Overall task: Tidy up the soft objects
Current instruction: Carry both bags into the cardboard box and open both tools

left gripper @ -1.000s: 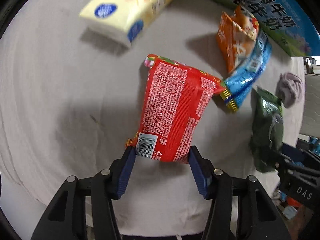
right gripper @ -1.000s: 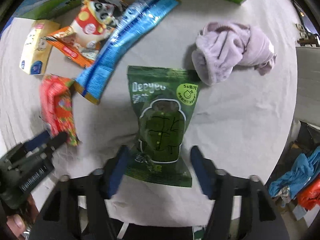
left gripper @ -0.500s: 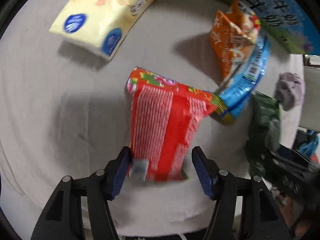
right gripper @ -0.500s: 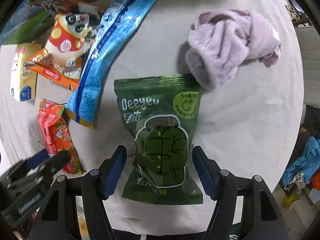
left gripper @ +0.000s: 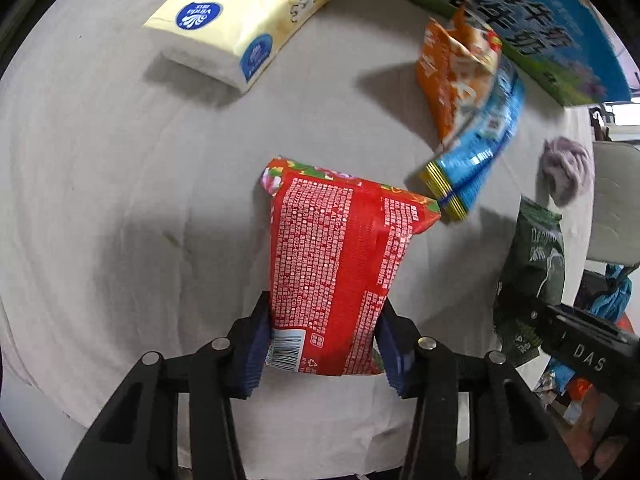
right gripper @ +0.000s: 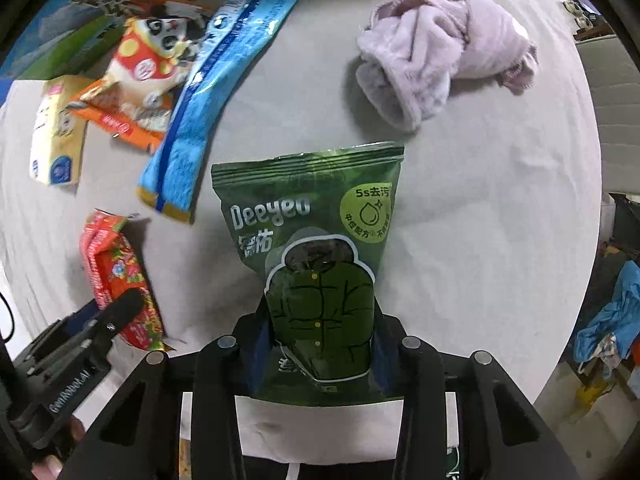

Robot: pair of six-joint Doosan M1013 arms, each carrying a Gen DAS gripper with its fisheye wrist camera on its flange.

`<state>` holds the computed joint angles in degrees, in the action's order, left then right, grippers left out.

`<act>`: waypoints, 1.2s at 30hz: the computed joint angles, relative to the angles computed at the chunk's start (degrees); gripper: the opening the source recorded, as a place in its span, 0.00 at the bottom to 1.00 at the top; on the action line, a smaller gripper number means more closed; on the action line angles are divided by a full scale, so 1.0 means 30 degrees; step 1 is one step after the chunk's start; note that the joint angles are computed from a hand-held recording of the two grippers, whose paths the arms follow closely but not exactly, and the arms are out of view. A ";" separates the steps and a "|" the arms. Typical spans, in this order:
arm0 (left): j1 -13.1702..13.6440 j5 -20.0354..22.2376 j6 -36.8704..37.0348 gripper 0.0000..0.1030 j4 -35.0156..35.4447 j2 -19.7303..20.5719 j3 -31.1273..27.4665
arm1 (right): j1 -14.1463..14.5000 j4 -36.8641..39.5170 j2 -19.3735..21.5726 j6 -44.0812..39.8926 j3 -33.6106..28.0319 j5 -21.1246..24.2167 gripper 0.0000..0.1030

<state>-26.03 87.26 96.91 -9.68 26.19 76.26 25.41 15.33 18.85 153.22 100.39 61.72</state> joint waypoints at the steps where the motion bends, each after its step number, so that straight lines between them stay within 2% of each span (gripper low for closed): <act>1: -0.0211 -0.0206 -0.0089 0.43 -0.0068 0.0081 -0.0023 | 0.0143 -0.0068 0.0020 0.0221 -0.0104 -0.0070 0.40; 5: -0.0150 -0.0622 0.0629 0.43 -0.0315 -0.0564 0.0497 | 0.0428 -0.0570 -0.0191 0.0686 -0.0283 -0.0476 0.39; 7: -0.0646 -0.1707 0.0625 0.43 -0.0521 -0.0512 0.0929 | 0.0421 -0.0882 -0.0704 0.0730 -0.0110 -0.0656 0.39; 11: -0.0574 -0.2515 0.1314 0.43 -0.0596 -0.0967 0.1143 | 0.0702 -0.1503 -0.1295 0.1131 -0.0066 -0.1250 0.39; 16: -0.0536 -0.3316 0.1616 0.42 -0.0945 -0.1490 0.0659 | 0.0533 -0.2053 -0.1931 0.1060 -0.0014 -0.1978 0.38; 19: -0.0615 -0.3358 0.1731 0.42 -0.1499 -0.1394 -0.0216 | 0.0064 -0.2475 -0.2298 0.0592 -0.0029 -0.2204 0.38; 21: -0.0674 -0.2995 0.1591 0.42 -0.1897 -0.1036 -0.1113 | -0.0264 -0.2801 -0.2452 0.0358 -0.0495 -0.1891 0.38; 27: -0.1288 -0.3147 0.0780 0.42 -0.2720 0.0227 -0.3954 | -0.1588 -0.3711 -0.3052 -0.0640 -0.1766 -0.1216 0.38; 31: -0.1427 -0.2694 -0.0217 0.42 -0.2902 0.1684 -0.6493 | -0.2809 -0.4323 -0.2702 -0.1884 -0.2988 -0.0610 0.38; 36: -0.1656 -0.1327 -0.1433 0.42 -0.2967 0.4161 -1.0372 | -0.4211 -0.4559 -0.1570 -0.3379 -0.4622 0.0172 0.38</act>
<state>-31.00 83.28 92.61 -18.58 38.68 45.14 12.77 1.66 14.14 143.09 86.52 62.24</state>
